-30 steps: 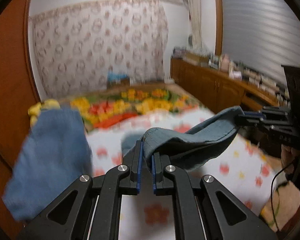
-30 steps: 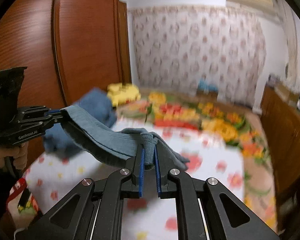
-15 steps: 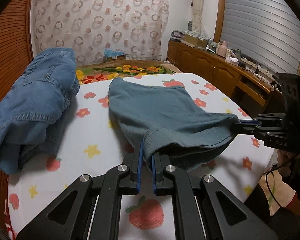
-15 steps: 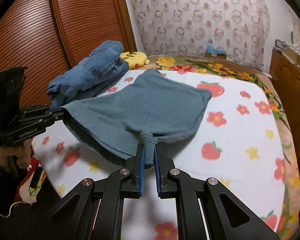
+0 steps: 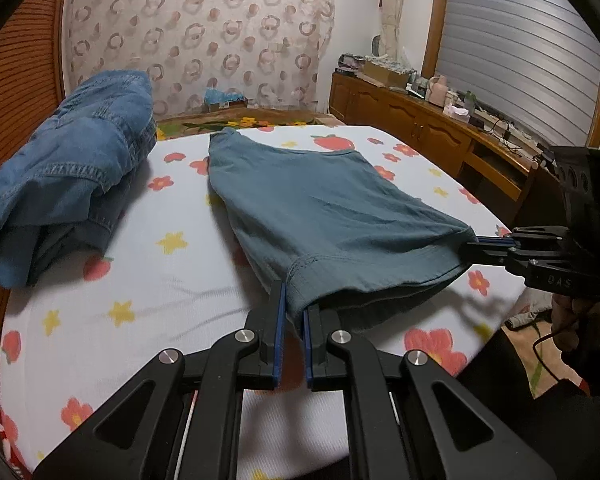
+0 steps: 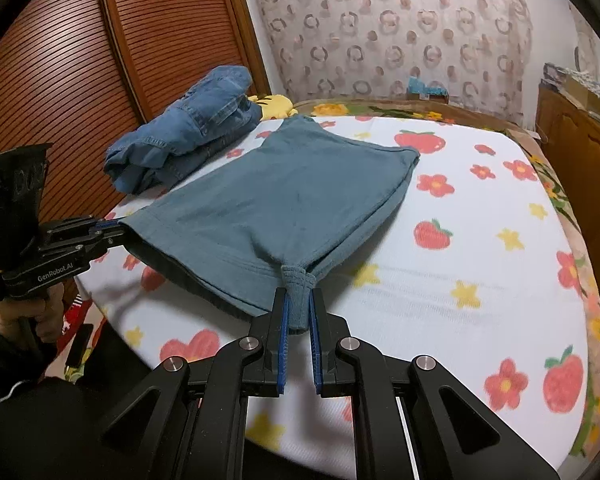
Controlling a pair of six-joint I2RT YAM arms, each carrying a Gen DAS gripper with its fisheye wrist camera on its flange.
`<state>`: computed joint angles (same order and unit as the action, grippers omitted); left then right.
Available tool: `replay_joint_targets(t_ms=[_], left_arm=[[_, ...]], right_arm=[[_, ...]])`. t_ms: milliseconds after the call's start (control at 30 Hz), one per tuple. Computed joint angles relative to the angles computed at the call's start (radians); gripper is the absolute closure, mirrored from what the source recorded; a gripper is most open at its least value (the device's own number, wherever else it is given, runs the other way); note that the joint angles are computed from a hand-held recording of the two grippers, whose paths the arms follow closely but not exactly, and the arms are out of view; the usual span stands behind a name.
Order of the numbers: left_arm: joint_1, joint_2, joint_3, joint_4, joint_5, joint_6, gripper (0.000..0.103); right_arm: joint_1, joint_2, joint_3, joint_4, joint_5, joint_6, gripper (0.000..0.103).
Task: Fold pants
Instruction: 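Lower the held hems onto the shorts with both grippers, then open both grippers and release the hems on the shorts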
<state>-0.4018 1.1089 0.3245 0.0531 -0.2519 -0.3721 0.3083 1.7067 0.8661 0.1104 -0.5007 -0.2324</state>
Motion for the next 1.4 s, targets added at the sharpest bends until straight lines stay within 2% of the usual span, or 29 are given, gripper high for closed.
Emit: replay_joint_targets(t_ms=[333,500,633,700,733,833,867,967,1133,1400], left_arm=[[-0.036,-0.013,-0.052,0.003,-0.019,-0.047,0.094],[-0.042,-0.084,-0.066,-0.055,-0.030,-0.060,0.094],[-0.048,-0.167,-0.069,-0.119,-0.059,-0.063,0.084],[-0.035,-0.187,-0.063,-0.134,-0.064,-0.054,0.062],[-0.026,-0.193,-0.061,-0.132,-0.062,-0.044,0.058],[0.007,-0.162,-0.044,-0.114,-0.047,-0.017,0.056],[0.017,-0.142,-0.036,-0.105,-0.041,-0.008,0.052],[0.039,-0.091,-0.028,-0.054,-0.008,0.008,0.029],[0.068,0.021,0.000,0.007,0.010,0.025,0.026],[0.082,0.100,-0.005,0.062,0.008,0.009,0.027]], right_arm=[[0.006,-0.012,-0.079,0.048,0.010,0.022,0.093],[0.003,-0.012,-0.084,0.050,0.015,0.026,0.093],[0.001,-0.030,-0.097,0.049,0.020,0.031,0.092],[-0.002,-0.043,-0.109,0.049,0.016,0.031,0.092],[-0.002,-0.051,-0.115,0.050,0.019,0.030,0.090],[-0.005,-0.071,-0.130,0.056,0.029,0.021,0.089],[-0.007,-0.078,-0.135,0.057,0.028,0.018,0.089],[-0.008,-0.098,-0.150,0.064,0.035,0.014,0.086],[-0.018,-0.109,-0.156,0.077,0.042,0.024,0.072],[-0.008,-0.063,-0.140,0.091,0.052,0.040,0.068]])
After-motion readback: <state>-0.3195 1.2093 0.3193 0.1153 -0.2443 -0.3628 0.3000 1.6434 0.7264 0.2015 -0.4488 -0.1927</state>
